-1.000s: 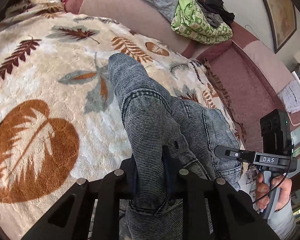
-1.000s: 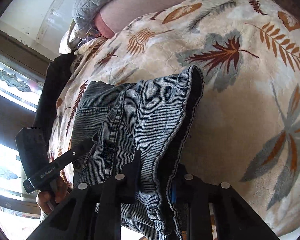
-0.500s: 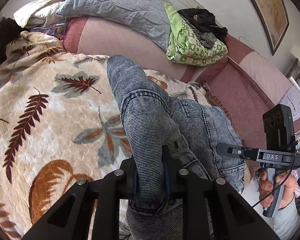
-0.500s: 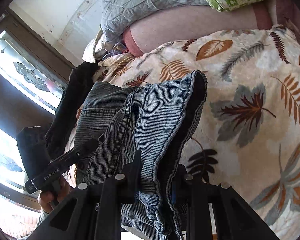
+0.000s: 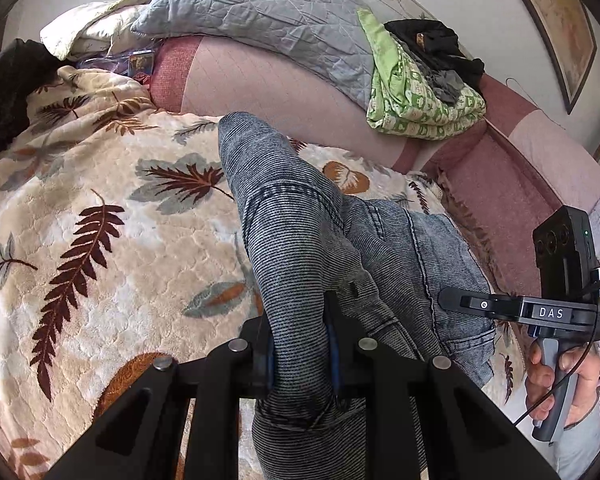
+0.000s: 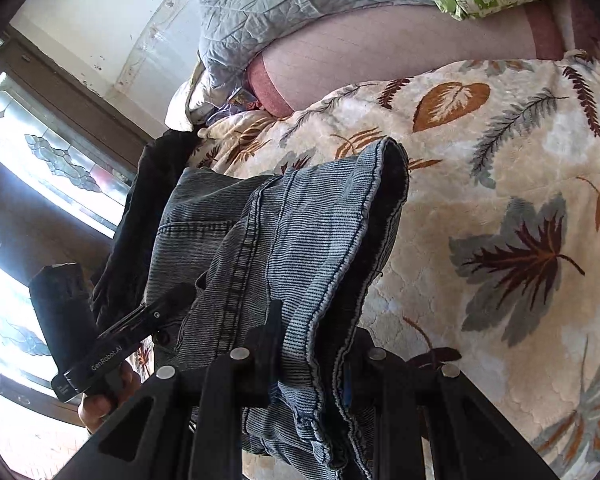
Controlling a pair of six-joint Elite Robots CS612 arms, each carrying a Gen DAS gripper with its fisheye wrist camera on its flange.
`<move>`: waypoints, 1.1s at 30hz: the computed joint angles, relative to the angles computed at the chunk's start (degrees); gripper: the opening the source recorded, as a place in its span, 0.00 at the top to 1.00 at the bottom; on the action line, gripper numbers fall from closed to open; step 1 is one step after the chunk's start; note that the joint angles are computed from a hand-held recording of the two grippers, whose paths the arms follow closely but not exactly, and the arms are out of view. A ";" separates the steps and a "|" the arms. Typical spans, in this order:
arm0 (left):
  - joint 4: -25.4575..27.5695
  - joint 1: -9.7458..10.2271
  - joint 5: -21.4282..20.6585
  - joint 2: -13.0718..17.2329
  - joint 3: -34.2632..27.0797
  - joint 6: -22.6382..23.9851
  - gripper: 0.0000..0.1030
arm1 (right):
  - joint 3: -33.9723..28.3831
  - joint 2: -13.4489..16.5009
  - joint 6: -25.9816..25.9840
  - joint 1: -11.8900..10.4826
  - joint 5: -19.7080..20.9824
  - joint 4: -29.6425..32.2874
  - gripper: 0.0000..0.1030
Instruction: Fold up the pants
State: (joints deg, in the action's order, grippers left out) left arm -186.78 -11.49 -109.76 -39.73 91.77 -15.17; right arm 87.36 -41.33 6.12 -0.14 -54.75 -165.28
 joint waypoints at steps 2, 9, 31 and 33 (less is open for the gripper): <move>0.89 -0.01 0.49 0.59 -0.54 0.03 0.80 | -0.78 0.90 0.64 0.05 0.12 0.82 0.77; 3.61 -0.19 1.62 2.31 -1.82 -0.08 0.80 | -2.75 3.39 1.12 0.63 -1.93 3.13 0.77; 1.38 -5.88 25.89 -2.61 8.12 9.00 0.37 | 4.12 -0.24 -7.62 5.51 -25.42 -2.34 0.42; 4.11 -6.94 29.31 -1.64 7.65 10.84 0.36 | 3.33 0.84 -9.44 6.53 -29.69 -0.34 0.42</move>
